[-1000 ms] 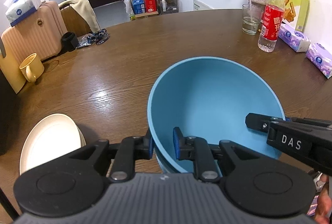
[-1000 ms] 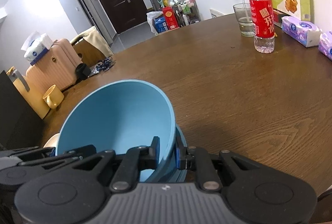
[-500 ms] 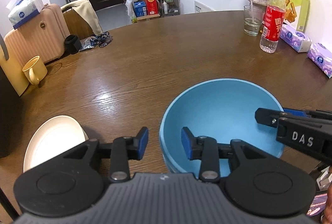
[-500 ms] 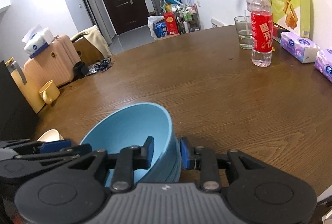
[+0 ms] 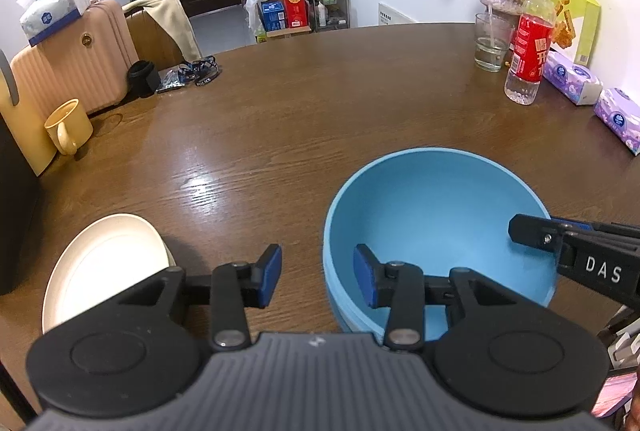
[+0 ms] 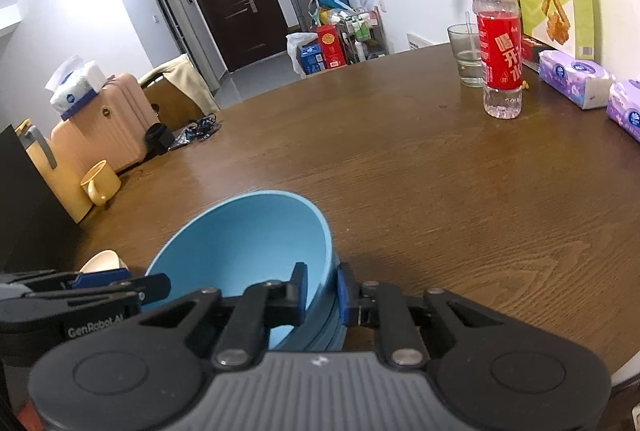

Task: Organize plates and bowls
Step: 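Lower the bowl into the nested bowls and open both grippers, then move both grippers to the rim of the three stacked bowls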

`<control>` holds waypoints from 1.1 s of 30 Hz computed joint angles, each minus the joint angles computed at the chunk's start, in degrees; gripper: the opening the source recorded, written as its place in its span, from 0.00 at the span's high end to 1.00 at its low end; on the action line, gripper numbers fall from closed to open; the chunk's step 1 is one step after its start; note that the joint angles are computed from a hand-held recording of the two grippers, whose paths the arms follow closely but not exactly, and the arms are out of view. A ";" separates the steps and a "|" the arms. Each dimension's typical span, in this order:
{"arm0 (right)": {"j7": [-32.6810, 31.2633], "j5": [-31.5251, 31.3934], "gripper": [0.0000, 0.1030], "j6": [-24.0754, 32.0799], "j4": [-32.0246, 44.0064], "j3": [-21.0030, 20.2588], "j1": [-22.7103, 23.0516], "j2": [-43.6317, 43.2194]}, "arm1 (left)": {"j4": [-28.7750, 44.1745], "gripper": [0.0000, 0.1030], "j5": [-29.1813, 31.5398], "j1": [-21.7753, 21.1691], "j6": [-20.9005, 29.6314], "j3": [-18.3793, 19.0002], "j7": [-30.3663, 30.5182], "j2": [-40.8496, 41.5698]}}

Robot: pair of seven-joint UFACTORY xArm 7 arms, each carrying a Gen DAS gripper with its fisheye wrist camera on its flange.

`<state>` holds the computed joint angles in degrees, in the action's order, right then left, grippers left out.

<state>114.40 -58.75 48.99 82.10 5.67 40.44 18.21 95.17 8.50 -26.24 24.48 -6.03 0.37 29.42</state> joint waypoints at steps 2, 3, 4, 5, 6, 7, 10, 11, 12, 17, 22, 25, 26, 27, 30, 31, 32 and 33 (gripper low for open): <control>0.06 0.01 0.85 -0.16 -0.01 -0.01 -0.04 -0.04 | -0.15 0.60 -0.57 0.45 -0.18 -0.42 0.45 -0.05; 0.20 -0.13 0.82 -0.23 -0.10 -0.03 -0.01 -0.18 | -0.27 0.59 -1.18 0.91 -0.42 -0.91 1.04 -0.11; 0.64 -0.47 0.81 0.25 -0.13 -0.07 0.21 -0.33 | -0.88 0.55 -1.68 1.31 -1.02 -1.23 1.54 -0.45; 0.96 -0.86 0.77 0.94 -0.07 -0.05 0.46 -0.45 | -1.34 0.52 -1.88 1.41 -1.61 -1.24 1.72 -0.72; 1.20 -1.32 0.65 1.41 -0.07 0.01 0.64 -0.60 | -2.10 0.43 -2.14 1.58 -2.52 -1.33 1.92 -1.13; 1.45 -1.78 0.48 2.20 0.03 0.12 0.92 -0.70 | -3.07 0.34 -2.67 2.04 -3.68 -1.71 2.43 -1.65; 2.21 -3.95 0.21 4.60 0.32 0.52 1.95 -0.92 | -6.21 0.11 -4.24 3.07 -7.34 -2.52 3.30 -3.40; 2.64 -4.67 0.19 4.80 0.01 0.68 2.10 -1.22 | -7.74 0.07 -5.12 3.73 -9.25 -3.07 3.75 -4.18; 3.05 -5.51 0.14 4.89 -0.22 0.87 2.24 -1.48 | -8.91 0.00 -5.95 4.38 -10.91 -3.66 4.35 -4.76; 3.65 -8.87 0.00 9.17 0.45 2.15 4.22 -1.17 | -16.51 0.00 -8.07 7.17 -20.94 -5.90 7.29 -8.35; 5.31 -11.19 0.00 13.22 1.13 2.88 6.35 -0.72 | -21.24 0.00 -11.80 13.09 -24.90 -11.95 11.81 -10.72; 6.70 -12.42 0.00 14.70 1.07 3.21 7.24 -0.74 | -23.32 0.00 -14.37 17.22 -26.49 -16.06 14.25 -11.64; 7.12 -12.78 0.00 15.16 1.19 3.31 7.50 -0.64 | -23.86 0.00 -15.02 18.45 -26.92 -17.24 14.92 -11.83; 7.53 -13.15 0.00 15.60 1.24 3.39 7.75 -0.58 | -24.52 0.00 -15.81 20.33 -27.47 -19.10 15.80 -12.03; 8.21 -14.10 0.00 17.01 1.54 3.62 8.50 -0.37 | -25.90 0.00 -17.21 24.63 -28.63 -23.27 17.38 -12.42; 8.30 -14.30 0.00 17.35 1.70 3.68 8.68 -0.23 | -26.36 0.00 -17.56 26.40 -28.99 -24.95 17.87 -12.49; 8.32 -14.45 0.00 17.73 2.02 3.72 8.88 0.01 | -26.77 0.00 -17.77 27.75 -29.36 -26.22 18.09 -12.59; 8.36 -14.56 0.00 17.97 2.18 3.73 9.06 0.14 | -27.21 0.00 -17.87 29.16 -29.74 -27.52 18.24 -12.67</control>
<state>122.76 -73.31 66.96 84.28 9.40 49.50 18.35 67.96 -9.36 2.93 -5.26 -33.56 18.61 16.76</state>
